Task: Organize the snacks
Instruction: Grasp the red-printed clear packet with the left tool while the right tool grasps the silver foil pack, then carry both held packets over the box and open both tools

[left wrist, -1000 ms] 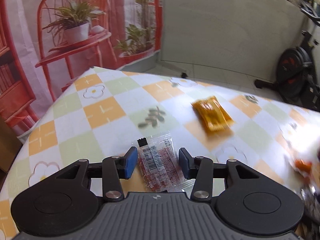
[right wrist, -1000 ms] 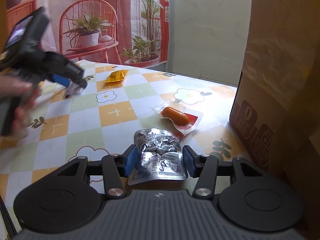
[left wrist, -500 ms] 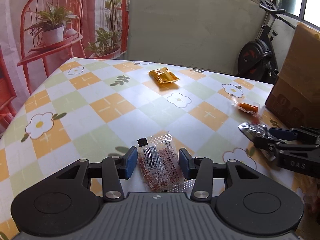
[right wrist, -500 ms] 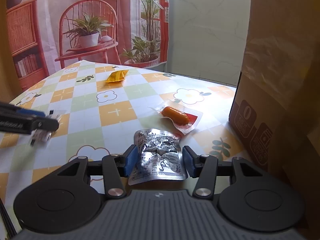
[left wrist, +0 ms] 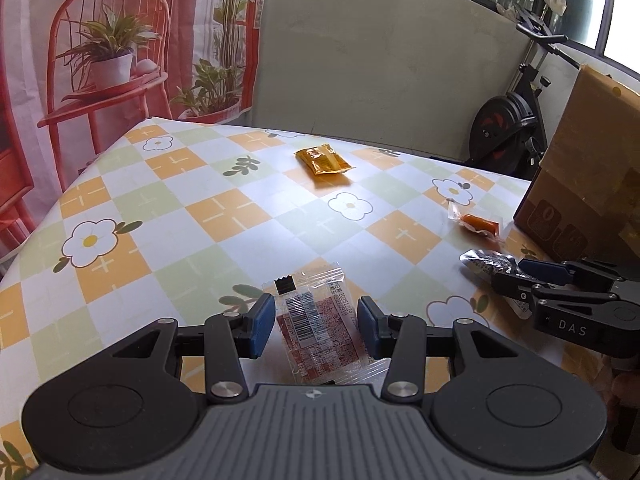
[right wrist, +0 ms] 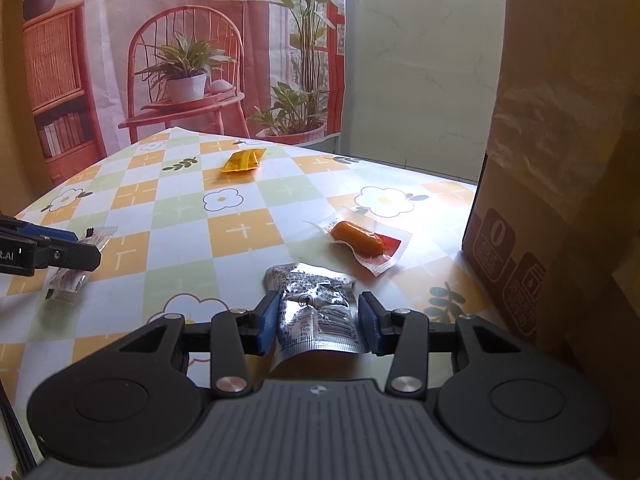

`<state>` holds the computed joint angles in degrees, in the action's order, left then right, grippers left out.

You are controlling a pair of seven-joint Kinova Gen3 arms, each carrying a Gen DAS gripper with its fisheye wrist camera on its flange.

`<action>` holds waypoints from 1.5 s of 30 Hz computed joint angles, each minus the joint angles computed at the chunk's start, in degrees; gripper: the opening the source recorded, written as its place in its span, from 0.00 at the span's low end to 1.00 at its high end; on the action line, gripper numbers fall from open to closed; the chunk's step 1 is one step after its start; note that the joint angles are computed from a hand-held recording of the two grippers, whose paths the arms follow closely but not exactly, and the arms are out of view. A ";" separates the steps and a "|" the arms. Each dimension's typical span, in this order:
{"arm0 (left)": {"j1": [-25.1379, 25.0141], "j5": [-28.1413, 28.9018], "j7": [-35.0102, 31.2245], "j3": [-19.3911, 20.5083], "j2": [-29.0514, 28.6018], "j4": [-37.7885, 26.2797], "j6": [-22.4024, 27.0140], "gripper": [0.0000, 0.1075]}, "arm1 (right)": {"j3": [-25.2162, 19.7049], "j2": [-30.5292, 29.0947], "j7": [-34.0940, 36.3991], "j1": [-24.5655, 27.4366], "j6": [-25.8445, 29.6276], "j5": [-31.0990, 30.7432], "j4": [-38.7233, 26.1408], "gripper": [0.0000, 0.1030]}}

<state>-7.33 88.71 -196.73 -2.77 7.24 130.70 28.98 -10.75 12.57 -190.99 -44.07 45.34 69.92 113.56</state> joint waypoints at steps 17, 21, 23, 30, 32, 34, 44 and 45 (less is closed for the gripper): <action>-3.11 -6.64 7.66 -1.58 -9.78 -0.99 10.81 0.45 | -5.09 -5.10 -1.15 -6.08 16.75 1.09 -4.77 0.44; -2.65 -7.36 9.41 -1.72 -11.61 -2.99 14.29 0.45 | -6.57 -6.80 0.30 -7.17 22.79 2.77 -6.93 0.44; -2.08 -7.50 10.71 -1.63 -12.19 -4.36 16.06 0.45 | -7.39 -7.62 1.42 -7.66 26.01 3.67 -8.01 0.44; 2.16 -6.28 16.04 1.27 -11.61 -9.69 19.21 0.45 | -10.08 -10.47 3.73 -8.46 37.79 4.89 -10.66 0.44; 4.15 -5.75 16.54 2.63 -11.13 -11.30 18.82 0.45 | -10.82 -11.33 4.09 -8.39 41.29 4.59 -11.04 0.44; 6.13 -5.44 17.24 3.88 -10.21 -13.20 18.63 0.45 | -11.58 -12.47 4.09 -8.19 44.67 4.10 -10.76 0.44; 17.74 -5.83 23.25 11.49 -2.88 -23.24 11.02 0.45 | -14.36 -20.63 1.90 -0.44 53.29 -1.54 -10.52 0.44; 18.99 -6.23 23.65 12.30 -2.04 -24.18 9.64 0.45 | -14.43 -21.54 1.51 0.61 53.26 -2.26 -10.59 0.44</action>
